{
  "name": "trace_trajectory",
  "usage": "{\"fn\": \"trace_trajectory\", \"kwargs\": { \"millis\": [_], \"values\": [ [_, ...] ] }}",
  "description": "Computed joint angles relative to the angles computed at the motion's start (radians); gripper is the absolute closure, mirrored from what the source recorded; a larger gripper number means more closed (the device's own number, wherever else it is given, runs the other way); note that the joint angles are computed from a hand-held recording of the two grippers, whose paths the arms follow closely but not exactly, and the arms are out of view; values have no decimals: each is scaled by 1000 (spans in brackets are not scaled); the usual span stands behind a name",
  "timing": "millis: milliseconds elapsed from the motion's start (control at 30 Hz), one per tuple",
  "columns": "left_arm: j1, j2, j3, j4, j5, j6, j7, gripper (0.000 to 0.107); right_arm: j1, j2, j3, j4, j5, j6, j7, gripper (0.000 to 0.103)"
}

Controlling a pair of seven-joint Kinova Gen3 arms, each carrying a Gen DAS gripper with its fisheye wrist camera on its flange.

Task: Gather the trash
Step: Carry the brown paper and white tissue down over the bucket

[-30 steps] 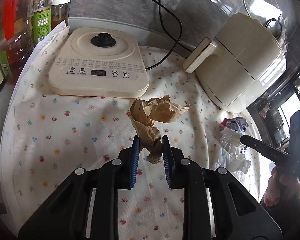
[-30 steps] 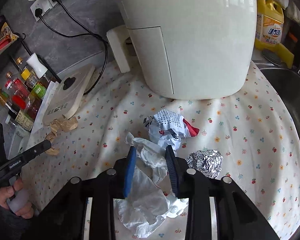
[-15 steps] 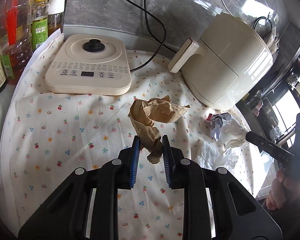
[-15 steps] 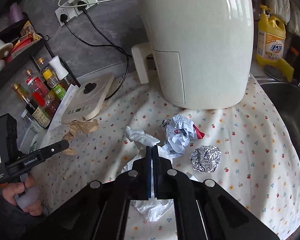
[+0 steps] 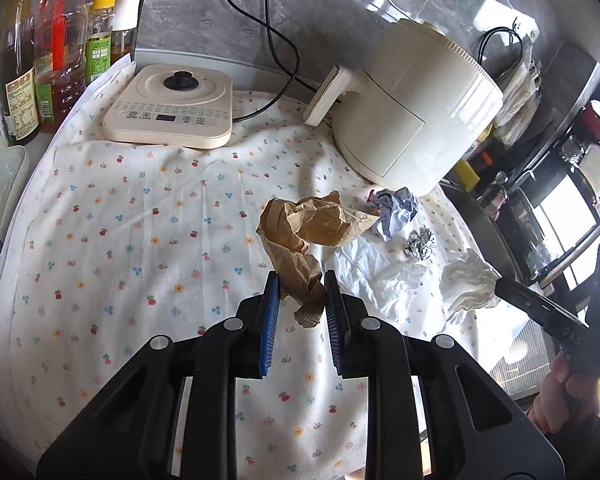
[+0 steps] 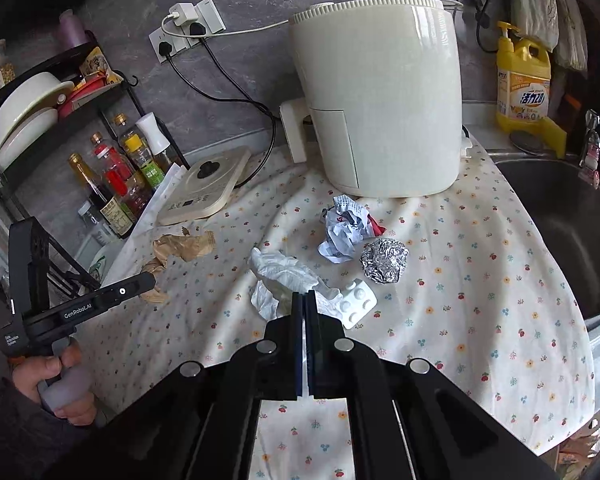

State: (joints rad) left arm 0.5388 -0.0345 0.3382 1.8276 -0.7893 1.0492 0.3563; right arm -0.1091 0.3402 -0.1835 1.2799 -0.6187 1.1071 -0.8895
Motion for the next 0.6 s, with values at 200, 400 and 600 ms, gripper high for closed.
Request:
{"fn": "trace_trajectory", "kwargs": {
  "millis": [200,400,600],
  "values": [
    [119,61,54,-82,-36,168,100,85,73,-49,18,85,-57,48,86,101],
    [259,127,51,-170,-49,309,167,85,134,-84,53,144,-116,103,167,101],
    [379,205,18,-270,-53,384,173,85,208,-114,104,204,-165,156,244,101]
  ]
}}
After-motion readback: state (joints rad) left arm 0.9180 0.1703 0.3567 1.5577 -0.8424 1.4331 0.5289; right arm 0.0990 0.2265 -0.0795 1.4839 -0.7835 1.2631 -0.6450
